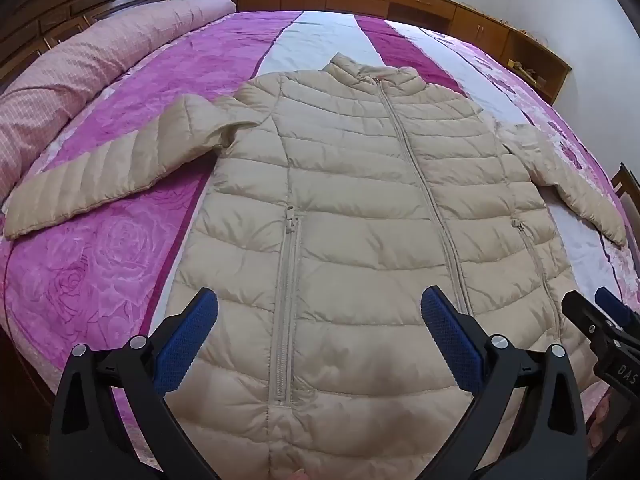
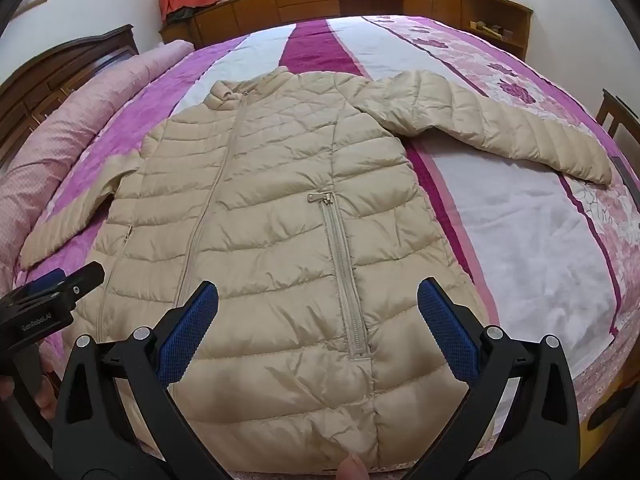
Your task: Fold large clothes
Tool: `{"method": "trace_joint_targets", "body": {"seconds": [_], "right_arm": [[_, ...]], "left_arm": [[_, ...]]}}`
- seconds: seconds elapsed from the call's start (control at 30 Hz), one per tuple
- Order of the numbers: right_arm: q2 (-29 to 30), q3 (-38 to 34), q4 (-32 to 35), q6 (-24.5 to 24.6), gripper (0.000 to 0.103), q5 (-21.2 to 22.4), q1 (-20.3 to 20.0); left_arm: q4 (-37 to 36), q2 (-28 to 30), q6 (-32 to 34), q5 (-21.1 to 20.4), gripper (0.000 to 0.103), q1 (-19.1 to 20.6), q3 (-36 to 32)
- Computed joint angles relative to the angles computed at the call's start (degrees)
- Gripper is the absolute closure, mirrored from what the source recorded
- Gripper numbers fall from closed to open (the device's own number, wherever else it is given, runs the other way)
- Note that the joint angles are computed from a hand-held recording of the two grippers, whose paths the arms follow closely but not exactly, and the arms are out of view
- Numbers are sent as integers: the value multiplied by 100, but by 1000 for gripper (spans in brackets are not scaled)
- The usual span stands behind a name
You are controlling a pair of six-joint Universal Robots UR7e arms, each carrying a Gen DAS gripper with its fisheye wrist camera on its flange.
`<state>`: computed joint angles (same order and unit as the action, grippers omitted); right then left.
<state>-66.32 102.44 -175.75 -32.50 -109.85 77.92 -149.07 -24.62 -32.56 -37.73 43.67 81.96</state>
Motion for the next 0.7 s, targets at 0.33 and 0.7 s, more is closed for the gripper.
{"method": "trace_joint_targets", "body": {"seconds": [0.33, 0.7], "right_arm": [[-29, 16, -42, 11, 3, -50, 36], [-26, 25, -53, 8, 3, -45, 24]], "left_arm": [[212, -18, -31, 179, 5, -36, -5], [228, -46, -18, 229, 5, -28, 17]]}}
